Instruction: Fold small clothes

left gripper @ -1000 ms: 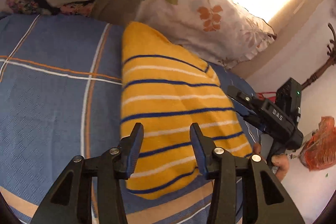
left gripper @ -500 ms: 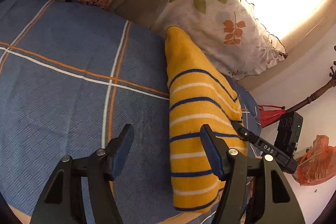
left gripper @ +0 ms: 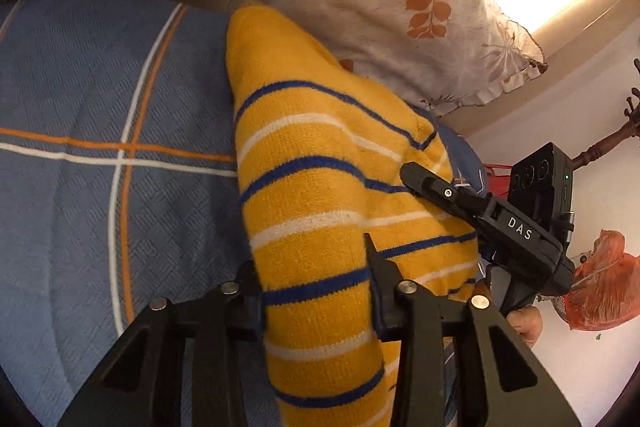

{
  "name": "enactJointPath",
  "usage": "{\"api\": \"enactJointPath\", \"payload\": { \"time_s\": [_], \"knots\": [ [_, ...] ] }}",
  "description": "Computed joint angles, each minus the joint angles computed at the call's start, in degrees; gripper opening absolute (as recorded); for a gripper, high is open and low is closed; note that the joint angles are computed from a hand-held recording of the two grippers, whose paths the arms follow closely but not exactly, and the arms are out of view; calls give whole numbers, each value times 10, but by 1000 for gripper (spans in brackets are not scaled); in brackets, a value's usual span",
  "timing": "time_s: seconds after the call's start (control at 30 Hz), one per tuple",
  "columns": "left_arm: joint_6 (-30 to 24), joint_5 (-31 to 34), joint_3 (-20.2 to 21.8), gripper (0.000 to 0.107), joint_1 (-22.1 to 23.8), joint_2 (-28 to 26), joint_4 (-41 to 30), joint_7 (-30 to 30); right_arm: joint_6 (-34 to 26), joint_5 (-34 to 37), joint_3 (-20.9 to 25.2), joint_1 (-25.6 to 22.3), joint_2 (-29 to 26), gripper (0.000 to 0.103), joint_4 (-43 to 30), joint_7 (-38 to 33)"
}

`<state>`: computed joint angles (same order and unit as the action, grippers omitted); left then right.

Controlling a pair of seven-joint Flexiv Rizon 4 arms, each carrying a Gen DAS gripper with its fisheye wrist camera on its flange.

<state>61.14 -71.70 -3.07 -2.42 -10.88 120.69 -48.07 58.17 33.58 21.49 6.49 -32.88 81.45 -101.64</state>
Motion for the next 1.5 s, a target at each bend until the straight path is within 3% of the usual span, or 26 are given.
{"api": "enactJointPath", "payload": {
  "time_s": [0.13, 0.2, 0.27, 0.33, 0.43, 0.53, 0.6, 0.63, 0.67, 0.8, 0.87, 0.9, 0.97, 1.13, 1.37, 1.5],
  "knots": [
    [43, 23, 15, 37, -2, 37, 10, -5, 2, 51, 43, -24, 21, 38, -6, -86],
    [39, 73, 27, 44, 4, 43, 12, -42, 8, 72, 45, -22, 26, 38, -6, -112],
    [40, 166, 42, 49, 12, 41, 19, -107, 11, 55, 19, 4, 24, 42, 0, -86],
    [35, 251, 61, 49, 16, 39, 30, -163, 38, -12, -27, 51, 21, 46, 25, -7],
    [13, 181, 48, 50, 36, 70, 74, -107, 65, 0, -13, 38, 32, 48, 45, 5],
    [35, 136, 49, 49, 24, 100, 113, -66, 161, -35, -17, 59, 70, 50, 91, 9],
    [38, 110, 50, 49, 13, 109, 128, -53, 163, -23, 30, 31, 76, 54, 80, -31],
    [33, 99, 51, 49, 9, 111, 134, -50, 145, -5, 61, 12, 72, 64, 65, -60],
    [31, 83, 50, 49, 4, 113, 139, -45, 109, 21, 91, -8, 64, 66, 42, -93],
    [66, 29, 48, 49, -22, 144, 174, -16, -74, 78, 131, -11, -8, 66, -64, -125],
    [86, 21, 53, 49, -34, 170, 194, -7, -150, 58, 113, 23, -53, 66, -121, -104],
    [100, 20, 53, 49, -40, 180, 201, -6, -158, 38, 87, 53, -69, 65, -141, -78],
    [124, 29, 59, 49, -49, 202, 217, -8, -154, 21, 47, 95, -101, 60, -183, -35],
    [126, 31, 85, 51, -62, 241, 243, -13, -126, 35, 22, 115, -138, 59, -254, 17],
    [145, -15, 85, 51, -73, 248, 250, 6, -104, 141, 66, 12, -96, 63, -181, -35],
    [175, -38, 77, 53, -81, 252, 256, 13, -57, 174, 34, -32, -46, 63, -95, -13]
  ]
}}
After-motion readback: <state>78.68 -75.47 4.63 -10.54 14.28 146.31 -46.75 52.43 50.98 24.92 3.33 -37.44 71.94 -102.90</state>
